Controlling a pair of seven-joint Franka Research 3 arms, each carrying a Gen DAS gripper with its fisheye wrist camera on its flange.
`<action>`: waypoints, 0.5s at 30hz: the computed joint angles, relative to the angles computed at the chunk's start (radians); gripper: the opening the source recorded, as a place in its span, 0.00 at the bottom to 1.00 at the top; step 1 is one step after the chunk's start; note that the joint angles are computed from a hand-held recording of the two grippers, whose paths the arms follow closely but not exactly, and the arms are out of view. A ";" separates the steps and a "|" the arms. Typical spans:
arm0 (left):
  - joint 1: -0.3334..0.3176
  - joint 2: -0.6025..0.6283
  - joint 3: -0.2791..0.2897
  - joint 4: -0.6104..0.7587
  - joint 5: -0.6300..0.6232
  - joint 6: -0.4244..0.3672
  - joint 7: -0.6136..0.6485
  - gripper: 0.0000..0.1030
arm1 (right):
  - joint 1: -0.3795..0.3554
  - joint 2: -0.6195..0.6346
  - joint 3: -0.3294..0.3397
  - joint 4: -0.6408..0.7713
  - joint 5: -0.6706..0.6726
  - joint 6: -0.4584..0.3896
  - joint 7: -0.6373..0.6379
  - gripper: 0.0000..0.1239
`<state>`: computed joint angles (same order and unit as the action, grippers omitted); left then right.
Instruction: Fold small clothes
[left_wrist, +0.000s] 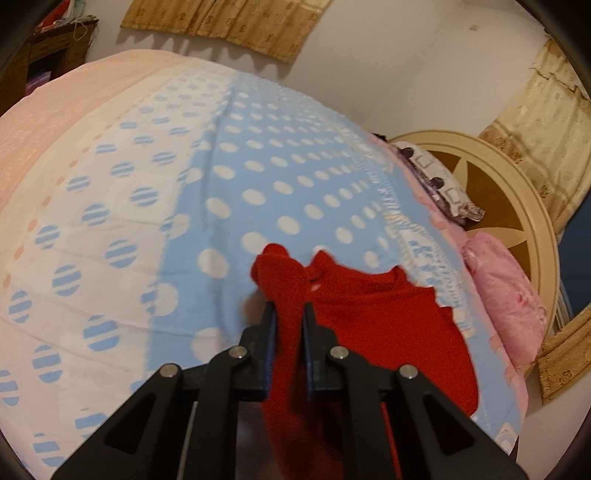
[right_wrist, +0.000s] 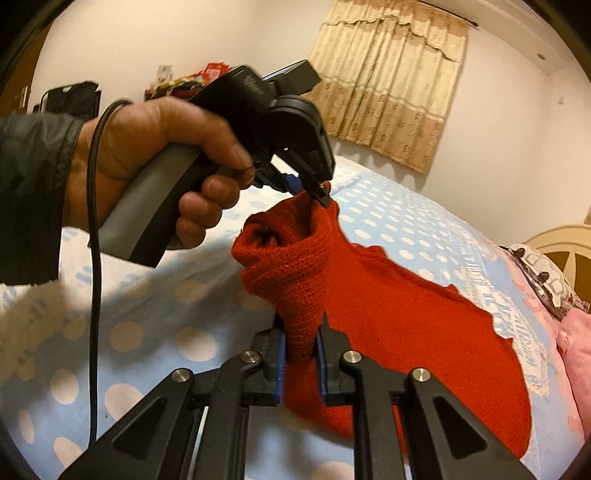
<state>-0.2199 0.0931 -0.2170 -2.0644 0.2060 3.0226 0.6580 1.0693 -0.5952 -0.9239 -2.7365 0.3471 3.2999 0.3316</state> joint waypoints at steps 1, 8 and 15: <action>-0.002 0.007 -0.004 0.013 -0.002 0.005 0.009 0.12 | -0.009 -0.009 0.002 -0.003 0.001 -0.001 0.001 0.10; -0.041 0.061 0.006 0.117 0.062 -0.002 -0.023 0.12 | -0.047 -0.051 -0.009 0.031 0.038 -0.023 -0.008 0.10; -0.109 0.130 0.040 0.247 0.183 -0.025 -0.111 0.12 | -0.064 -0.072 -0.027 0.049 0.065 -0.016 0.000 0.10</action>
